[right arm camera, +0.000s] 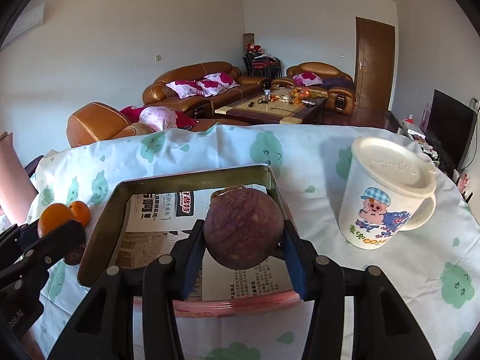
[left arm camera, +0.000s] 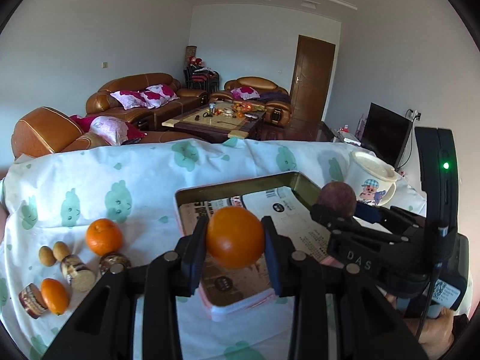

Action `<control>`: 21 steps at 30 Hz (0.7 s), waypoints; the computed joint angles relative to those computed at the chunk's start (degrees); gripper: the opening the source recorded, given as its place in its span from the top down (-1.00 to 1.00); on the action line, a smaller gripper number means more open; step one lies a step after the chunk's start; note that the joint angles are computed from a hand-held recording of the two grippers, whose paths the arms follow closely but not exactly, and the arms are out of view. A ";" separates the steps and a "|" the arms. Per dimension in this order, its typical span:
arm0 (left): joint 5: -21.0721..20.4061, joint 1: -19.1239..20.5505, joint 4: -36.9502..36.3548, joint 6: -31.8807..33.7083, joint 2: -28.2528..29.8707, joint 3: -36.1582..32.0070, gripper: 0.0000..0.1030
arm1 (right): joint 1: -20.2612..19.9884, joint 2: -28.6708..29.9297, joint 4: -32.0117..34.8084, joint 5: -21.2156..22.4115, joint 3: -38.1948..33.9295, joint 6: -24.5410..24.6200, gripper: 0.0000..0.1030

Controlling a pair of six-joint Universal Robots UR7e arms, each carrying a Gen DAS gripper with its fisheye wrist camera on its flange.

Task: Organize fruits
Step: 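Carry the purple fruit and orange into the pink tin while both tools release them, then withdraw both open tools from the tin toward the remaining fruits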

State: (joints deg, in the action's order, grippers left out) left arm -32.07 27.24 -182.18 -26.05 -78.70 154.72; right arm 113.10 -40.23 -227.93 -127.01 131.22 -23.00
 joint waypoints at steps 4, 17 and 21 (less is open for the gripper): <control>-1.97 3.38 -4.41 3.02 6.24 -3.28 0.29 | -1.26 -0.87 2.66 1.47 0.01 1.01 0.00; -2.04 5.98 -8.24 2.57 9.35 -3.40 0.01 | -0.26 1.16 -1.27 0.85 -0.62 -1.39 -0.11; 5.90 1.95 -7.85 -2.59 9.46 -0.96 -0.72 | 0.45 2.00 -6.57 -0.76 -0.48 -3.00 -0.24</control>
State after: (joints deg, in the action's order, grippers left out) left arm -26.17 29.19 -190.03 -28.64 -69.24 153.76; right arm 113.55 -38.23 -234.50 -127.78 130.74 -26.00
